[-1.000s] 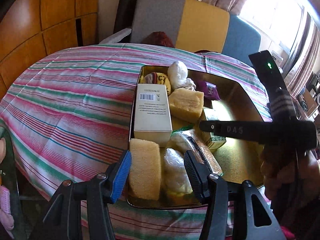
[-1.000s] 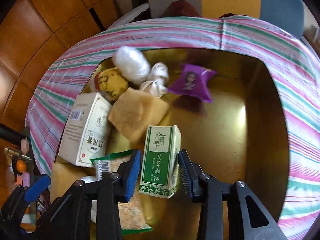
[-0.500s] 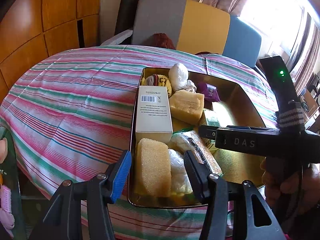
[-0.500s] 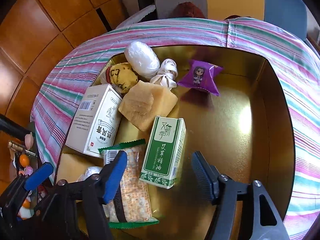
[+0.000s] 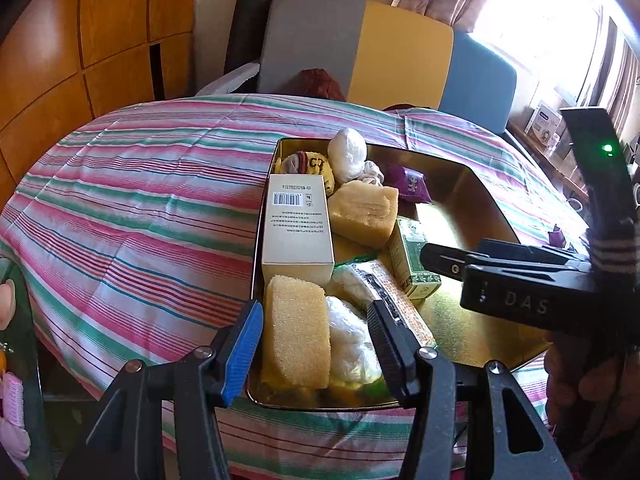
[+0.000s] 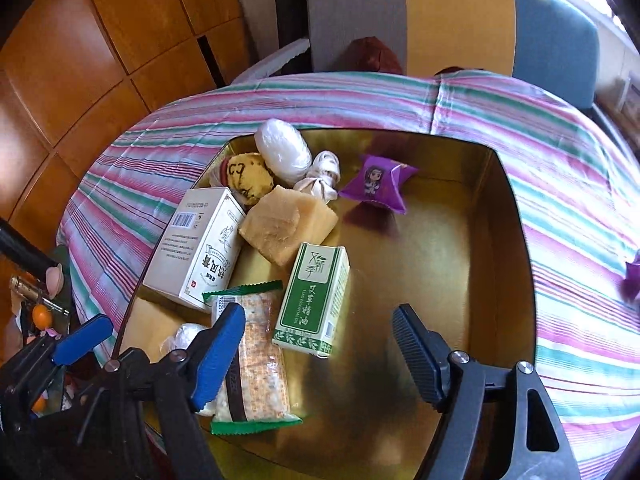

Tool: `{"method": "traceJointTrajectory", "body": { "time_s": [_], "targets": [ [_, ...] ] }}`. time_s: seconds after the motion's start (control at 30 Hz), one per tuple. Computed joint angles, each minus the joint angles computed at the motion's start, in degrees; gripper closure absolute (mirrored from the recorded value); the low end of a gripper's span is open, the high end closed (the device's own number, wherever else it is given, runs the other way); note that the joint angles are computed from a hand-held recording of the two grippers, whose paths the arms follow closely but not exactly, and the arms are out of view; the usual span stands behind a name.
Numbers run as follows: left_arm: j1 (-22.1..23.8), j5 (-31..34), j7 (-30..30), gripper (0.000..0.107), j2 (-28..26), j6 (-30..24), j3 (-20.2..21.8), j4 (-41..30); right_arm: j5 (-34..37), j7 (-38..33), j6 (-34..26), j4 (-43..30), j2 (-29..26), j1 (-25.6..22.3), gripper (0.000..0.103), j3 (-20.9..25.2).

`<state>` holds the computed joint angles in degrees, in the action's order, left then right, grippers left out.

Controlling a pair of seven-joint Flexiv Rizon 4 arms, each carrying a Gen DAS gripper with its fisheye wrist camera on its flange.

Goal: Organize objects
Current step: 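Withdraw the right gripper toward the blue tissue pack while the left gripper swings to the purple packet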

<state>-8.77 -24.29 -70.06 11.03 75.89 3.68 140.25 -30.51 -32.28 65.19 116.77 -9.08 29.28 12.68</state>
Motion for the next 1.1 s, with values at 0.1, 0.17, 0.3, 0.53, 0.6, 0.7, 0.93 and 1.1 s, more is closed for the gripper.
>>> {"method": "traceJointTrajectory", "body": {
  "time_s": [0.1,0.17,0.3,0.53,0.6,0.7,0.93,1.1],
  "targets": [
    [-0.07,0.17,0.06,0.052,0.40,-0.02,0.03,0.12,-4.21,2.18,-0.07,1.38,1.23,0.34,0.023,-0.67],
    [0.05,0.78,-0.29,0.052,0.55,-0.12,-0.16,0.05,-7.31,3.73,-0.61,2.19,2.12,0.25,0.023,-0.91],
    [0.08,2.02,-1.00,0.052,0.54,-0.22,-0.58,-0.12,-11.87,6.34,-1.82,3.67,4.00,-0.69,0.022,-0.80],
    [0.00,4.15,-2.19,0.052,0.36,-1.07,-1.13,-0.44,-18.10,9.49,-5.16,5.10,6.69,-2.78,0.020,0.01],
    [-0.14,4.45,-2.37,0.052,0.41,-0.92,-1.21,-0.42,-19.56,9.99,-6.06,5.22,7.15,-3.18,0.020,0.28],
    [0.11,5.63,-3.35,0.052,0.36,-0.94,-1.50,-0.69,-22.24,10.73,-7.07,5.88,8.08,-3.72,0.019,0.68],
    [-0.40,6.10,-3.87,0.052,0.32,-1.20,-1.70,-1.21,-25.63,11.03,-7.97,7.15,10.07,-5.01,0.017,1.37],
    [-0.37,7.60,-4.91,0.052,-0.06,-1.48,-2.39,-2.08,-26.76,10.91,-8.33,7.94,11.58,-6.17,0.015,1.68]
  ]
}}
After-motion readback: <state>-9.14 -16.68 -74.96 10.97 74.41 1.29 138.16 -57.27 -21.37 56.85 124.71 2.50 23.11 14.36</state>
